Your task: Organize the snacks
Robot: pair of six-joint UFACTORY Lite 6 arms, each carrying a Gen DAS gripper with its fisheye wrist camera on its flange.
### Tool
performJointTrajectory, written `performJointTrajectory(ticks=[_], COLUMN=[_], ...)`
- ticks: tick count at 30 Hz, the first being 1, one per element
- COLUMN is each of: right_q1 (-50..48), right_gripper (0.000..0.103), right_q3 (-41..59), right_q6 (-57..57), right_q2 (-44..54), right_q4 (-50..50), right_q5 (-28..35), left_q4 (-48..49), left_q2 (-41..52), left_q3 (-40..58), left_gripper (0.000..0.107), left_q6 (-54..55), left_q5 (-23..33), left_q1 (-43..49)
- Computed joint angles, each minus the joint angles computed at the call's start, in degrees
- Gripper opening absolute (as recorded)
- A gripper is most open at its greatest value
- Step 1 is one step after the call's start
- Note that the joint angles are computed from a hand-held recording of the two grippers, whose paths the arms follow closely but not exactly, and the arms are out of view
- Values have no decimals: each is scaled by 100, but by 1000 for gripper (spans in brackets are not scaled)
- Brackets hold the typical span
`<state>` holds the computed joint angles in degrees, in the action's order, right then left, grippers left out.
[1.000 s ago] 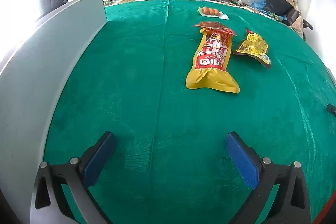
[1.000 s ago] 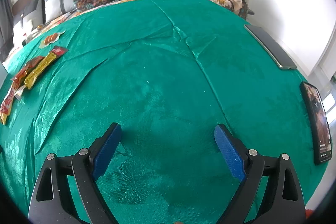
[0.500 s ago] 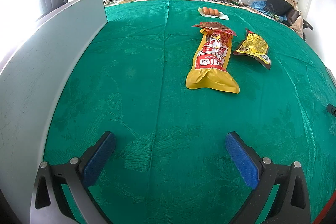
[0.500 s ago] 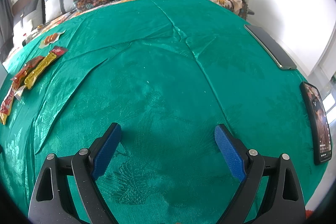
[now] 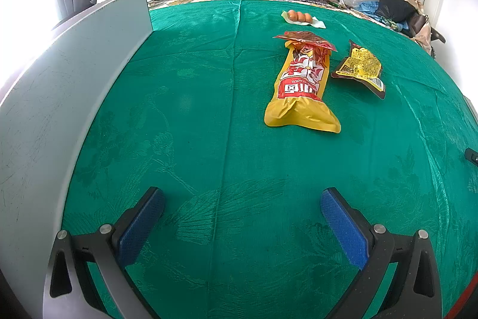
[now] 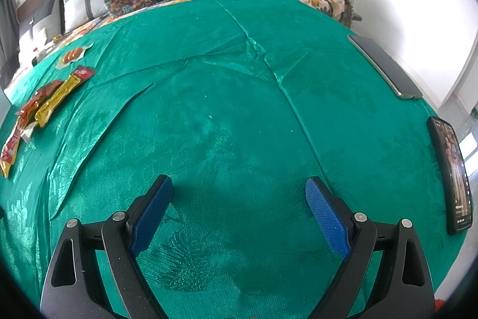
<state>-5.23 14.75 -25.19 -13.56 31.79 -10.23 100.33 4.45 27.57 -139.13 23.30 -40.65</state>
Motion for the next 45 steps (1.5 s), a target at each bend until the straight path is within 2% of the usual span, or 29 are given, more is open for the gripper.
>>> performJointTrajectory(ticks=[38,40,42,43,45], right_q1=[-11,-7,-9,-9,-14], right_gripper=[93,93,93,93,93], right_q3=[-20,-19,-21,-21,-24], right_q6=[81,73,75,75,95], right_q2=[-14,-16,-19,-19,-19], right_q4=[-92,-80,-83,-83,-108], right_q5=[-1,1,3,3,0], left_q4=[6,-311,-762,-1197,-1929], left_q2=[-28,-26,-145,-186,106], left_q3=[-29,99,352,468,1126], left_gripper=[103,103,102,102,102], left_q6=[-16,512,1536,2131,3330], left_q5=[8,-241,-984,-1137,-989], left_q1=[-15,121,559,658,657])
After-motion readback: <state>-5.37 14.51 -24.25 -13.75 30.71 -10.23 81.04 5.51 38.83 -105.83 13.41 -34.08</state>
